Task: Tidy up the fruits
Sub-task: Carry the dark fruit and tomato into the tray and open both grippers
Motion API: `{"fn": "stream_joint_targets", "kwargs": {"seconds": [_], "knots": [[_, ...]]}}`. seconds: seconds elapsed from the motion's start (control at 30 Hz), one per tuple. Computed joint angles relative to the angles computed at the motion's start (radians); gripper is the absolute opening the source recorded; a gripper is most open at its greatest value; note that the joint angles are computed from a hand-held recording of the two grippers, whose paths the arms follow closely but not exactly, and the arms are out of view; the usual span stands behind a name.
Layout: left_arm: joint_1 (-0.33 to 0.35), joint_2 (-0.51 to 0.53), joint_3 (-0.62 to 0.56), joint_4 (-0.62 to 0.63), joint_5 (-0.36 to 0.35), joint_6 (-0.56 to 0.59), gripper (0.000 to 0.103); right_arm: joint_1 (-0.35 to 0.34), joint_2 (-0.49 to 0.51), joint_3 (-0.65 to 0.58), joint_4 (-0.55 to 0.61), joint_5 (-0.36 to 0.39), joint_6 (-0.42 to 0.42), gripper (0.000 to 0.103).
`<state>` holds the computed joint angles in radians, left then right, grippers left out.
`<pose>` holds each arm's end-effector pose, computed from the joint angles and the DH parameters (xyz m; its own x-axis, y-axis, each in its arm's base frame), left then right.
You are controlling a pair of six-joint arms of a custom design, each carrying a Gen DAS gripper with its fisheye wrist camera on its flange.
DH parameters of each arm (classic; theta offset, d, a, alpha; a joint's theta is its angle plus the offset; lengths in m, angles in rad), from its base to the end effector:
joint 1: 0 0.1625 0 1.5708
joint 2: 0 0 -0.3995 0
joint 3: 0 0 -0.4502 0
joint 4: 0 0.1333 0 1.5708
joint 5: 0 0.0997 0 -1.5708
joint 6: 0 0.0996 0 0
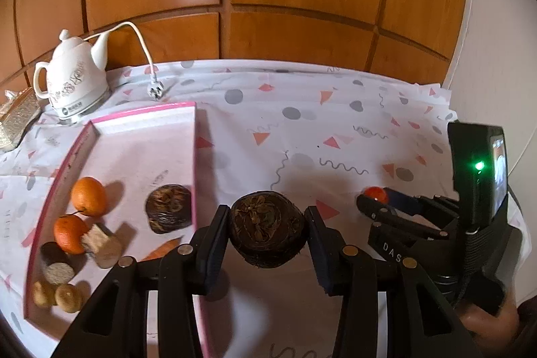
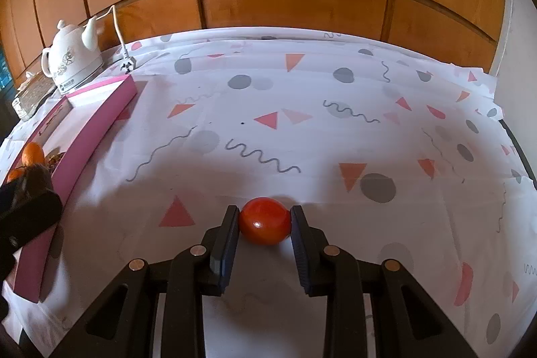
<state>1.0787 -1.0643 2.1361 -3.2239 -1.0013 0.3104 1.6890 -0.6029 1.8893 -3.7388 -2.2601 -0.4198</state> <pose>-0.0897 -0.5631 0.1012 -0.7194 0.3554 -0.5968 0.6454 0.6596 -0.3852 0.1376 -0.5658 -0.0150 -0.7221 0.1046 0.6839 -0.4044 0.7382 -0.5399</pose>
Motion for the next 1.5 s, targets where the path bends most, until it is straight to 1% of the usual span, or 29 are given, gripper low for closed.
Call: {"fn": "stream_joint_targets", "kwargs": {"seconds": [0.17, 0.47, 0.7, 0.8, 0.9, 1.03, 1.13, 1.2, 1.27, 1.33, 1.37, 1.4, 1.5], "knots": [[0.006, -0.033, 0.012, 0.005, 0.001, -0.008, 0.045, 0.009, 0.003, -0.003, 0.023, 0.009, 0.003, 0.030], [0.035, -0.083, 0.021, 0.007, 0.009, -0.024, 0.045, 0.036, -0.003, -0.006, 0.067, 0.066, 0.018, 0.030], [0.077, -0.146, 0.017, 0.012, 0.011, -0.049, 0.045, 0.077, -0.023, -0.014, 0.141, 0.164, 0.015, 0.030], [0.105, -0.187, 0.012, 0.007, 0.015, -0.066, 0.045, 0.096, -0.028, -0.024, 0.190, 0.239, 0.007, 0.030], [0.128, -0.213, 0.006, 0.010, 0.019, -0.078, 0.045, 0.118, -0.017, -0.044, 0.234, 0.288, -0.011, 0.030], [0.157, -0.243, 0.008, 0.008, 0.029, -0.088, 0.045, 0.141, 0.013, -0.088, 0.313, 0.331, -0.029, 0.030], [0.177, -0.253, 0.006, 0.012, 0.030, -0.099, 0.045, 0.155, 0.040, -0.121, 0.349, 0.328, -0.039, 0.030], [0.187, -0.261, 0.011, 0.030, 0.018, -0.107, 0.045, 0.158, 0.054, -0.146, 0.371, 0.332, -0.038, 0.030], [0.186, -0.252, 0.012, 0.026, 0.016, -0.099, 0.045, 0.158, 0.066, -0.174, 0.401, 0.340, -0.030, 0.030], [0.189, -0.247, 0.011, 0.039, -0.001, -0.112, 0.046, 0.159, 0.085, -0.205, 0.418, 0.331, -0.024, 0.030], [0.189, -0.243, 0.011, 0.044, -0.005, -0.114, 0.046, 0.156, 0.090, -0.218, 0.441, 0.339, -0.021, 0.031], [0.188, -0.237, 0.012, 0.045, -0.003, -0.112, 0.046, 0.154, 0.098, -0.235, 0.472, 0.345, -0.017, 0.031], [0.187, -0.223, 0.014, 0.052, 0.001, -0.108, 0.046, 0.153, 0.114, -0.257, 0.497, 0.334, -0.001, 0.031]]}}
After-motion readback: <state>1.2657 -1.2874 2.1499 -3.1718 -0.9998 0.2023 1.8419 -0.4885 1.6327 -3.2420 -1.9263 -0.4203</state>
